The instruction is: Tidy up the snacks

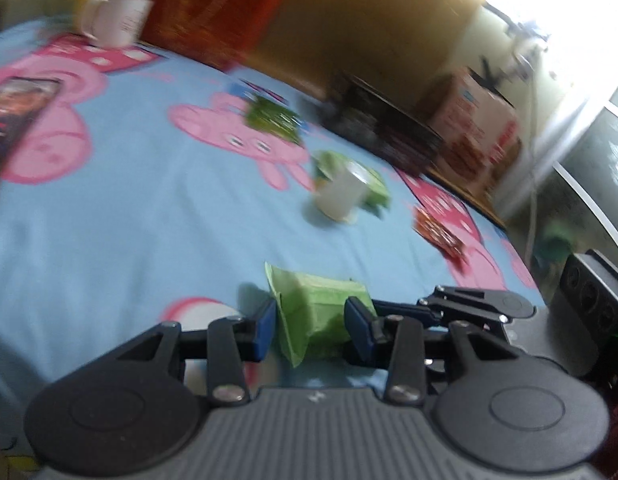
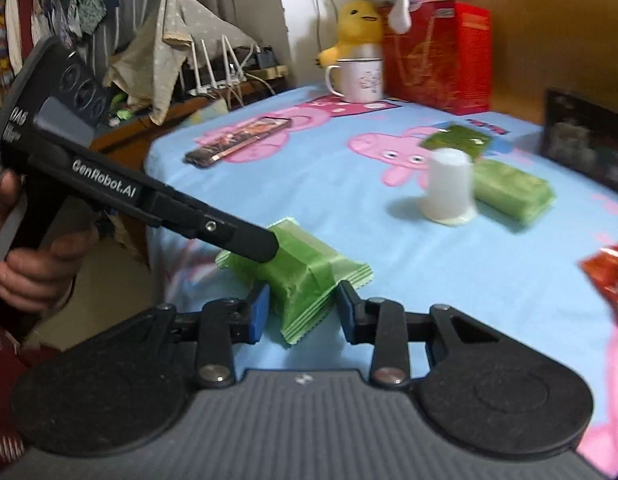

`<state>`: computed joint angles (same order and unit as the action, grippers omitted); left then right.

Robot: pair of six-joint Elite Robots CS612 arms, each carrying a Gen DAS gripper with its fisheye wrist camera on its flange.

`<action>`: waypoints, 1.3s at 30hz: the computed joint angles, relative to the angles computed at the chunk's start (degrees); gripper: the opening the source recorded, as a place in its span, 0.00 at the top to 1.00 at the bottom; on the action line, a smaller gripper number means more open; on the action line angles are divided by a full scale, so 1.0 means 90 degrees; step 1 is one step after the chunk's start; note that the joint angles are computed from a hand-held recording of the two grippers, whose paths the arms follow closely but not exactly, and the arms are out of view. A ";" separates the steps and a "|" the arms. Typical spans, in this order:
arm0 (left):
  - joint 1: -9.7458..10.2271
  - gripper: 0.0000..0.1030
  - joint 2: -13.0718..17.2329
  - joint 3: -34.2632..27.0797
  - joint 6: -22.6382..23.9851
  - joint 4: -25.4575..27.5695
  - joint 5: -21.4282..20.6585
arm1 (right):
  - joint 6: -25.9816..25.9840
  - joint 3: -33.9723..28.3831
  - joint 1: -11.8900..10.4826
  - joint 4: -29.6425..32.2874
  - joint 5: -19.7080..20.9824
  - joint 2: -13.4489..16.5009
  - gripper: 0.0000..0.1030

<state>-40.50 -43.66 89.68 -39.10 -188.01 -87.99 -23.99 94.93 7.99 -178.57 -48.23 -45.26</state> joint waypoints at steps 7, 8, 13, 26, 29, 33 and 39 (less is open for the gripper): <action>0.0128 0.64 -0.0029 -0.0015 -0.0198 -0.0131 0.0383 | 0.0007 -0.0507 0.0237 0.0302 0.0073 0.0201 0.72; 0.0166 0.64 -0.0003 -0.0057 -0.0243 -0.0169 0.0333 | 0.0028 -0.0595 0.0255 0.0393 0.0062 0.0231 0.72; 0.0221 0.64 0.0170 -0.0326 -0.0310 0.0191 0.0241 | 0.0131 -0.0736 0.0242 0.0474 0.0034 0.0333 0.72; 0.0372 0.57 0.0315 -0.0512 -0.0660 -0.0418 0.0018 | 0.0669 -0.0672 -0.0006 -0.0929 -0.0607 0.0284 0.67; 0.0347 0.57 0.0354 -0.0650 -0.0504 -0.0330 -0.0177 | 0.0722 -0.1070 0.0062 -0.1034 -0.0897 0.0529 0.67; 0.0297 0.57 0.0426 -0.0885 -0.0216 -0.0036 -0.0437 | 0.0617 -0.1282 0.0089 -0.1116 -0.1160 0.0710 0.70; 0.0308 0.55 0.0626 -0.1336 0.0033 0.0239 -0.0922 | 0.0534 -0.0599 -0.0189 -0.1129 -0.0856 0.0313 0.71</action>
<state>-37.74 -38.02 77.66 -38.80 -185.86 -96.29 -19.18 89.54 6.29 -188.73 -55.93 -42.44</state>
